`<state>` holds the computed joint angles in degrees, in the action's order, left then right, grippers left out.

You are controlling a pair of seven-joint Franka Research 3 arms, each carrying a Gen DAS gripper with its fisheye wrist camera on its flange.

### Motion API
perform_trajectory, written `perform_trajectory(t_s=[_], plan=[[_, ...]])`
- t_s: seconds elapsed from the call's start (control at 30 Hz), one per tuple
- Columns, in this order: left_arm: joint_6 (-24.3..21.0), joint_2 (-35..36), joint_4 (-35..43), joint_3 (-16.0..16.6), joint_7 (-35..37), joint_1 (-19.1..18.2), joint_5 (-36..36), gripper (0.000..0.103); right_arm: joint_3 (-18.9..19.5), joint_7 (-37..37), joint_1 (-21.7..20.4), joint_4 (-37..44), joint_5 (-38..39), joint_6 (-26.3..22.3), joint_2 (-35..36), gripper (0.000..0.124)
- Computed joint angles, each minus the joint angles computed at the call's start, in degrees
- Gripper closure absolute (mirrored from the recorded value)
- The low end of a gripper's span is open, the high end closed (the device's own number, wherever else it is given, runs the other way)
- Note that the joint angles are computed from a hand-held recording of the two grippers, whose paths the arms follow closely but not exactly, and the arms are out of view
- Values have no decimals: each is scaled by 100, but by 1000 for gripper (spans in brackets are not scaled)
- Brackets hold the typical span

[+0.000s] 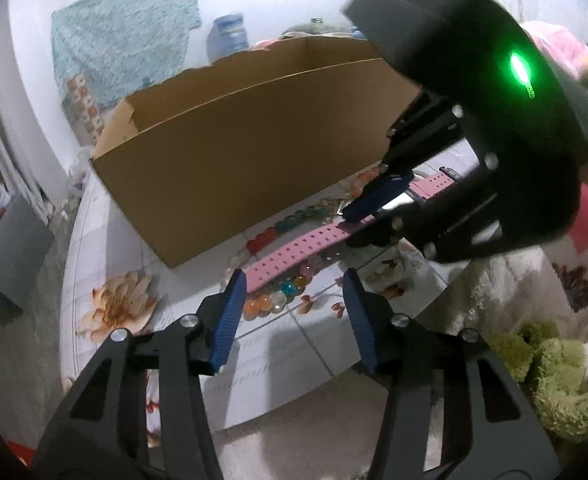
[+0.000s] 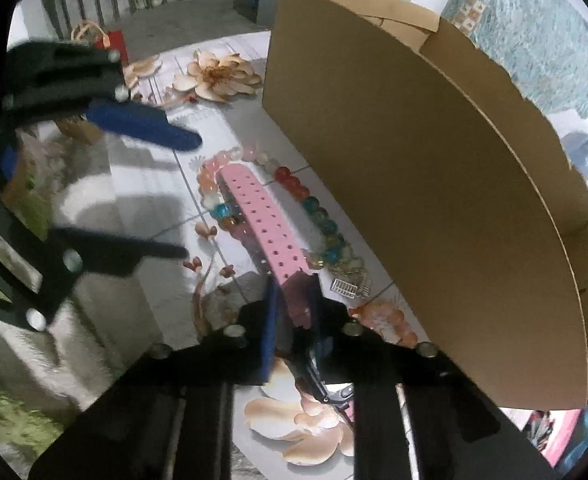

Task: Organize jewelry
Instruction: 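Reach the right gripper to the pink-strap watch and close on its face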

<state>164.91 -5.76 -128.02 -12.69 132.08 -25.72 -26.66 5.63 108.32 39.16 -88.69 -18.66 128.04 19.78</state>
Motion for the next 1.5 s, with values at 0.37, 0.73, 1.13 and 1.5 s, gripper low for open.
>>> perform_trajectory(t_s=[0.37, 0.73, 1.13, 1.5], plan=[[692, 314, 9, -209, -806, 155, 1673, 73, 129, -292, -363, -754, 555, 424, -649, 118], [1040, 540, 163, -425, -1388, 353, 2986, 73, 157, -359, -408, -655, 568, 549, -526, 119], [895, 478, 185, -303, 65, 49, 1572, 73, 137, -436, -363, -785, 654, 781, -511, 120], [593, 999, 695, -529, -635, 398, 3016, 73, 115, 566, -485, -1632, 368, 1250, -1174, 116]])
